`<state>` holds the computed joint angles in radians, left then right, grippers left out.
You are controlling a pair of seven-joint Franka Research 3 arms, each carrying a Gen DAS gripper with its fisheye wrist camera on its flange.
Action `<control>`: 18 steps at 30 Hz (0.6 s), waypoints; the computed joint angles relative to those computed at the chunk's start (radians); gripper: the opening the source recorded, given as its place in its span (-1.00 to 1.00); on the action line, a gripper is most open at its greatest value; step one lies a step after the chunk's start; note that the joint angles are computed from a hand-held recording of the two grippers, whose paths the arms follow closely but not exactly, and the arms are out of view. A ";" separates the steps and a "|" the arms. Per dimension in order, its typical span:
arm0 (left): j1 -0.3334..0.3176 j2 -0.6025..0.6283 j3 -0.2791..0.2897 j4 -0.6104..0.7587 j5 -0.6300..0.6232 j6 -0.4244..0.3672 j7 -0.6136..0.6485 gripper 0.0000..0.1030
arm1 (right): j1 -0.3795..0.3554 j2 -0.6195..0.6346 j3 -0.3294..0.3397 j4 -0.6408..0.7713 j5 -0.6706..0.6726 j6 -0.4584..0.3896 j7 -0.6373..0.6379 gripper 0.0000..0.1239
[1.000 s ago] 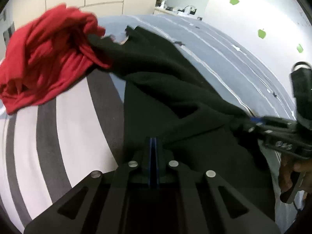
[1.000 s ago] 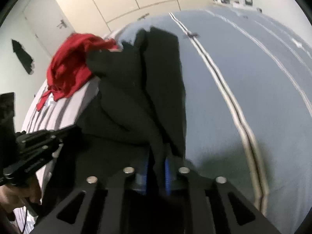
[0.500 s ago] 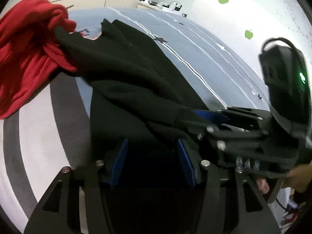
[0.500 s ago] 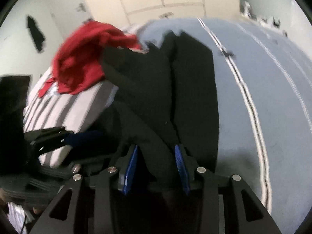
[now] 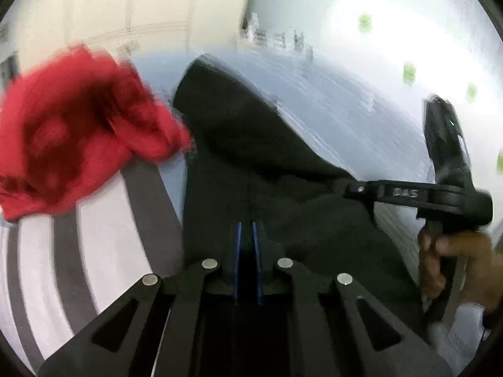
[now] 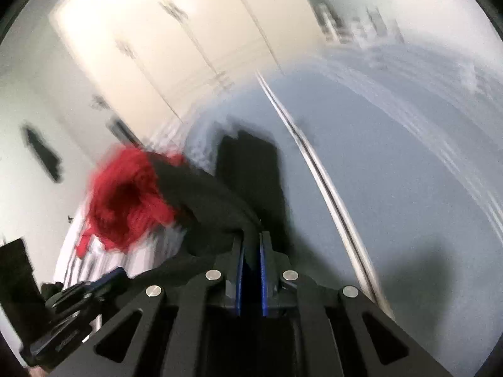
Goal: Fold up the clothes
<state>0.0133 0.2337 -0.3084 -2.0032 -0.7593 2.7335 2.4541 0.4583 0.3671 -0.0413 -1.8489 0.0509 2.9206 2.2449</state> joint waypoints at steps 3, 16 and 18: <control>0.012 -0.006 -0.019 -0.025 -0.012 0.008 0.019 -0.88 | -0.046 0.008 0.056 -0.036 -0.049 -0.014 0.022 -0.87; -0.012 0.104 0.003 0.122 -0.051 -0.064 -0.021 -0.04 | 0.042 0.018 -0.032 0.038 -0.132 -0.054 -0.031 -0.50; -0.018 0.139 -0.007 0.154 0.008 -0.055 -0.040 -0.04 | 0.053 0.033 -0.045 0.072 -0.163 -0.068 -0.030 -0.40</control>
